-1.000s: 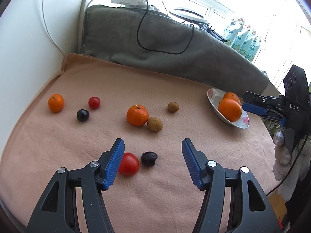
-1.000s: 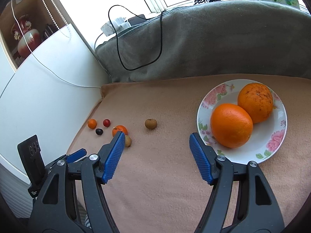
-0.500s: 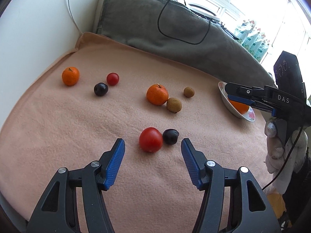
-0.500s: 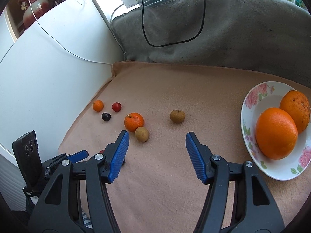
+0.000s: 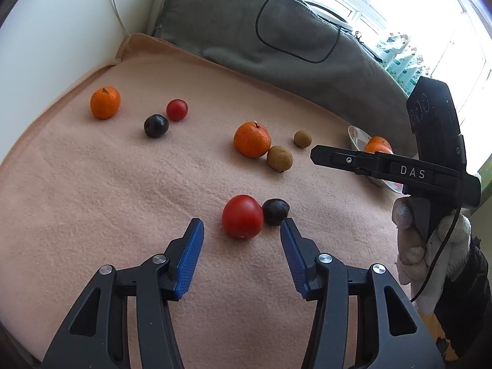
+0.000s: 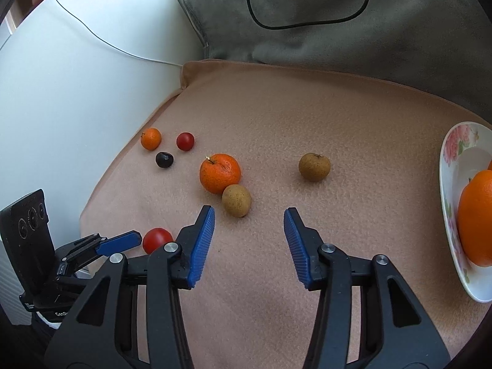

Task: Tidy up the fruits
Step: 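Close the left tool on the small brown potato-like fruit and lift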

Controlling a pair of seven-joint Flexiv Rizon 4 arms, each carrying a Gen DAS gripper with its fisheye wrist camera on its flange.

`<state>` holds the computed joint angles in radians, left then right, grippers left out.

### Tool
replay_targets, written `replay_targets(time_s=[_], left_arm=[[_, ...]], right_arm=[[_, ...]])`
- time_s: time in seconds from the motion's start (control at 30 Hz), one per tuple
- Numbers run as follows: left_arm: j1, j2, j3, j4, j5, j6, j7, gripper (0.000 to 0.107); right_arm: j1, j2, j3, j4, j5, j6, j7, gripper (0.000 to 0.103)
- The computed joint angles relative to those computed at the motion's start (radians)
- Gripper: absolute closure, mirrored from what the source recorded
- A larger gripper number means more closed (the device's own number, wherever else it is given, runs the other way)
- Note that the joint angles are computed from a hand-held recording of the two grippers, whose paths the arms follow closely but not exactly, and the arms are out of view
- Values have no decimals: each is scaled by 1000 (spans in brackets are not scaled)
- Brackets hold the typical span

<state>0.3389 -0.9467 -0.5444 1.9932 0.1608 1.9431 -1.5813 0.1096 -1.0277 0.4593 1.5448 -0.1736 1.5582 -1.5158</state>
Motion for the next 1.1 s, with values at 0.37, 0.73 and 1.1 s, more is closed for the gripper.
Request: replay_targets(time_s=[0.37, 0.73, 1.1], left_arm=[[6, -17, -11, -21, -9, -26, 21, 62], [-4, -20, -5, -28, -29, -32, 36, 69], [-81, 2, 64, -42, -53, -17, 52, 78]], right_arm=[[44, -39, -15, -82, 13, -67, -26, 57], [95, -62, -59, -133, 37, -99, -44, 65], [160, -50, -140, -122, 22, -80, -28, 76]])
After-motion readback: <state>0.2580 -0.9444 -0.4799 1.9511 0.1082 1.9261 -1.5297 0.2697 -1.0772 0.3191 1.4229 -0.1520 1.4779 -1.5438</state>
